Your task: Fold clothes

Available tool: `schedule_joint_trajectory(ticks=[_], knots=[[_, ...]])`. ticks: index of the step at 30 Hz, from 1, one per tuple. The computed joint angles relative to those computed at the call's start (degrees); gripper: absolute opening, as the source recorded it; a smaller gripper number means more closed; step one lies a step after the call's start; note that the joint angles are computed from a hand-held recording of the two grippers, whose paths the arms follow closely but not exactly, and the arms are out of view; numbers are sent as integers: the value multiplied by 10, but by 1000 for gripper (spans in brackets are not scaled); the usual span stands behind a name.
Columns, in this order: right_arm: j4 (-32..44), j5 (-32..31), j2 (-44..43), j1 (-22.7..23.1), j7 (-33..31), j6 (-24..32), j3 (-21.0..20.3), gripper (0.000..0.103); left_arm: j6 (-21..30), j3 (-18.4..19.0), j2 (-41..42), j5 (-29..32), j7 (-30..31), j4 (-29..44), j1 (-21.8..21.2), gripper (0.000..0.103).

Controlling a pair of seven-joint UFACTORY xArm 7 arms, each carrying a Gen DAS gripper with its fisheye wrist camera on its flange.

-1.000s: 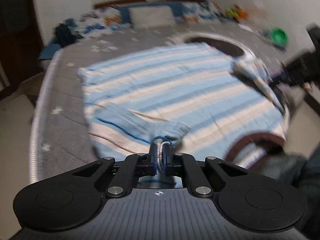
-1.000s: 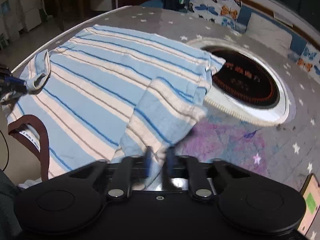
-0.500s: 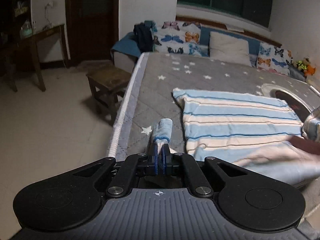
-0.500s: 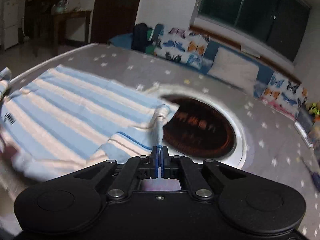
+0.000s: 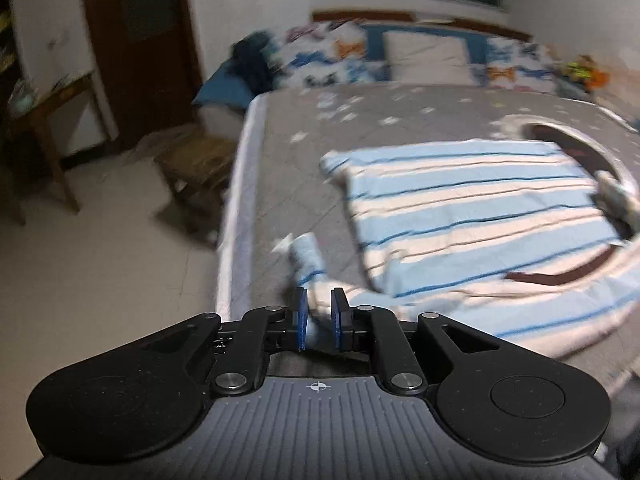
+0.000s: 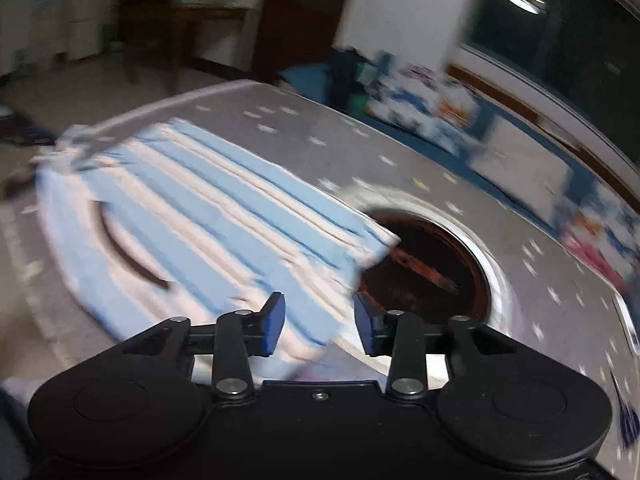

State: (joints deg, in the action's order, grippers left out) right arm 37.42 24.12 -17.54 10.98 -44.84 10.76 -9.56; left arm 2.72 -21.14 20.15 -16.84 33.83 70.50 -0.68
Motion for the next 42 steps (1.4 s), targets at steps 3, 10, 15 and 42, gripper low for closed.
schedule_joint_trajectory(ticks=[3, 10, 15, 42], knots=[[24, 38, 25, 43, -70, 52, -20, 48, 5, -143, -1, -63, 126, -13, 115, 31], [106, 58, 133, 16, -125, 129, 13, 48, 75, -143, 51, -65, 231, 48, 84, 41], [115, 29, 125, -28, -109, 216, 40, 46, 164, -57, 110, -33, 217, 142, 3, 50], [241, -65, 144, -91, -42, 267, 81, 7, 173, 69, 124, -43, 166, 256, -110, 4]])
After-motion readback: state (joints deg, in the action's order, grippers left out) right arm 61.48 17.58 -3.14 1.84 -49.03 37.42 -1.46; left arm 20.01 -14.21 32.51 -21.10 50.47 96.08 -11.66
